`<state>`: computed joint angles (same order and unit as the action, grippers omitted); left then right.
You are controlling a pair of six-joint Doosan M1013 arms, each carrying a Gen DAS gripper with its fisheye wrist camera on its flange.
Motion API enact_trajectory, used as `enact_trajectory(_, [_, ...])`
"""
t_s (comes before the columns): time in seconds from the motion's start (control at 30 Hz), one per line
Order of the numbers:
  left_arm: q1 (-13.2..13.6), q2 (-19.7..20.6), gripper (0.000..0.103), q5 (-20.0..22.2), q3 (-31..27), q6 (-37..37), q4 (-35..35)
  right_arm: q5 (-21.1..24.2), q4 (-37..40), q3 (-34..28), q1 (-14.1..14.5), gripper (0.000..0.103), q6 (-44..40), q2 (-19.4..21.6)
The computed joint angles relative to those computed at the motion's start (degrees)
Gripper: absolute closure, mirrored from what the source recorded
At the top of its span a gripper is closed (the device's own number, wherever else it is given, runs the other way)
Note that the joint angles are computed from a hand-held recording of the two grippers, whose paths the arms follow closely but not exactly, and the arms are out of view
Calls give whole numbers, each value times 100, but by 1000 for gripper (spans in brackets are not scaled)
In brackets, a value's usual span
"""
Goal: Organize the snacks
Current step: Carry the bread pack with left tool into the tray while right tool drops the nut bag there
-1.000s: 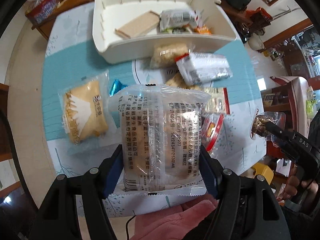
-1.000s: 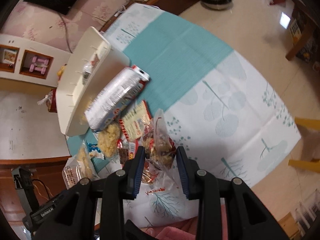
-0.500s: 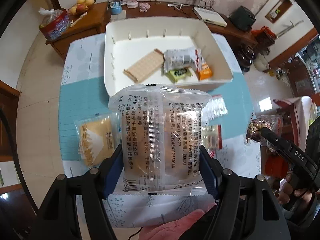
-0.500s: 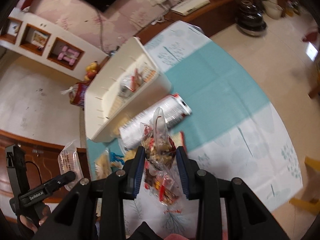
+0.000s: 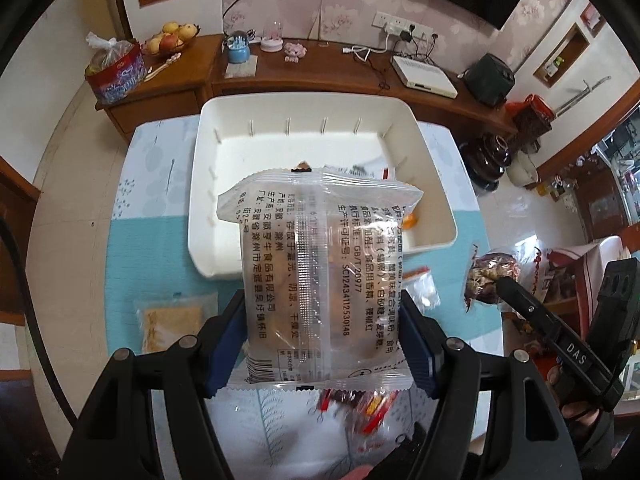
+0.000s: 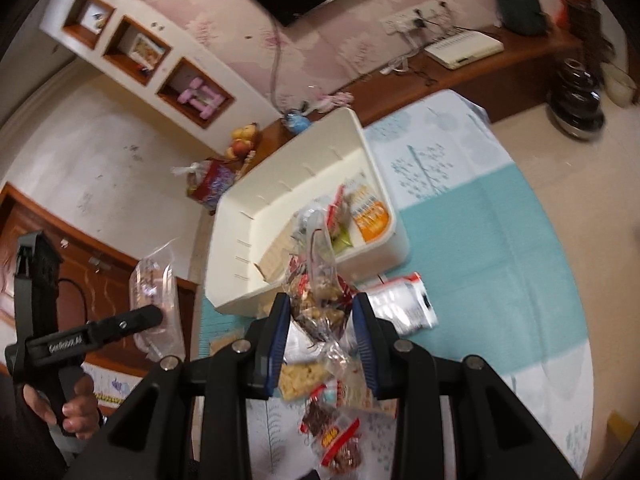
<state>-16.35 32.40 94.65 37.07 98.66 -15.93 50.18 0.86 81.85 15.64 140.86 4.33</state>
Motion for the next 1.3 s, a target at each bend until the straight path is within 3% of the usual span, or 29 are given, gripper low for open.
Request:
enact_trajectory(0.33, [-115,-9,34,-802,316,-547,5,-459,-458,-142,-18,71,-1292,287])
enact_trajectory(0.4, [-125,26,34,-923,323,-675,40,-545,-458,-159,-40,78,-1556,352])
enact_trajectory(0.53, [-154,137,33,-1063,226,-927,237,-555,-337,-225,-97,80,-1908,478])
enact_trajectory(0.9, [-174,500,32,-906,-273,-1215,488,-452,243,-245,-268,80,-2264,589])
enact_trajectory(0.97, [-156,498,29,-988,-282,-1197,414,-445,242,-232,-278,79,-2236,582])
enact_trajectory(1.03, [-148,475,18,-1116,-271,-1158,384,-415,281,-222,-289,79,-2224,572])
enact_trajectory(1.3, [-102,399,18,-1137,-263,-1138,336,-279,109,-258,-248,79,-2032,539])
